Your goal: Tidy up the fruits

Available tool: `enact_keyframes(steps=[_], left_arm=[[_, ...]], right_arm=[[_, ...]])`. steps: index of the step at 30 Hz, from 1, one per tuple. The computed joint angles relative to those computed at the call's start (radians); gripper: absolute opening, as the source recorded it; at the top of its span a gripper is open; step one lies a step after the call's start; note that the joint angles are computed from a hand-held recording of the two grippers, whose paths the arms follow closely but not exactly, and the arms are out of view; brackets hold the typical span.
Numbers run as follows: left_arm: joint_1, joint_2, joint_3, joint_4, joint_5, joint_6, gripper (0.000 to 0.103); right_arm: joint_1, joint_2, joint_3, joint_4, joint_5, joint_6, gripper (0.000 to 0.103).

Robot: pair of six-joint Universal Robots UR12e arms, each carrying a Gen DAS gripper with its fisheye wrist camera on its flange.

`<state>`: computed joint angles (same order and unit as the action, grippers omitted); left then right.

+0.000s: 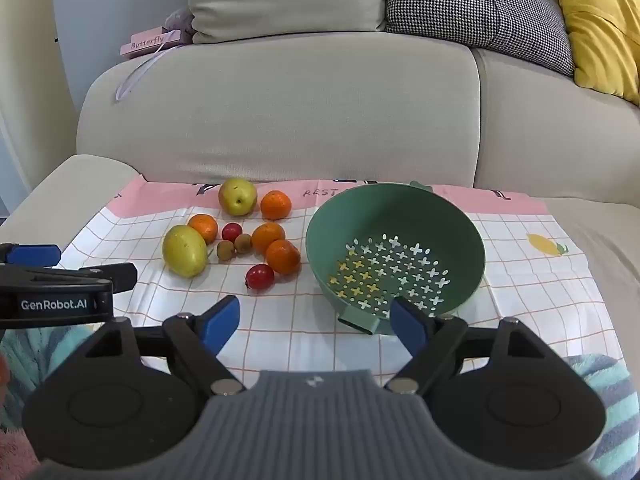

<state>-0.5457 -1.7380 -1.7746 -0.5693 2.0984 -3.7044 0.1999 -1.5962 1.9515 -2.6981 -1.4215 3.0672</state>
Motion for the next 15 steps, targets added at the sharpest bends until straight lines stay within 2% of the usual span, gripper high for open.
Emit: enact_keyframes(steps=[3, 15], left_arm=[[0.005, 0.013, -0.023, 0.044, -0.021, 0.016, 0.103], [-0.002, 0.013, -0.013, 0.017, -0.010, 0.021, 0.103]], right_arm=[[-0.007, -0.001, 0.003, -0.008, 0.009, -0.011, 0.080], [0.002, -0.006, 0.008, -0.012, -0.012, -0.018, 0.084]])
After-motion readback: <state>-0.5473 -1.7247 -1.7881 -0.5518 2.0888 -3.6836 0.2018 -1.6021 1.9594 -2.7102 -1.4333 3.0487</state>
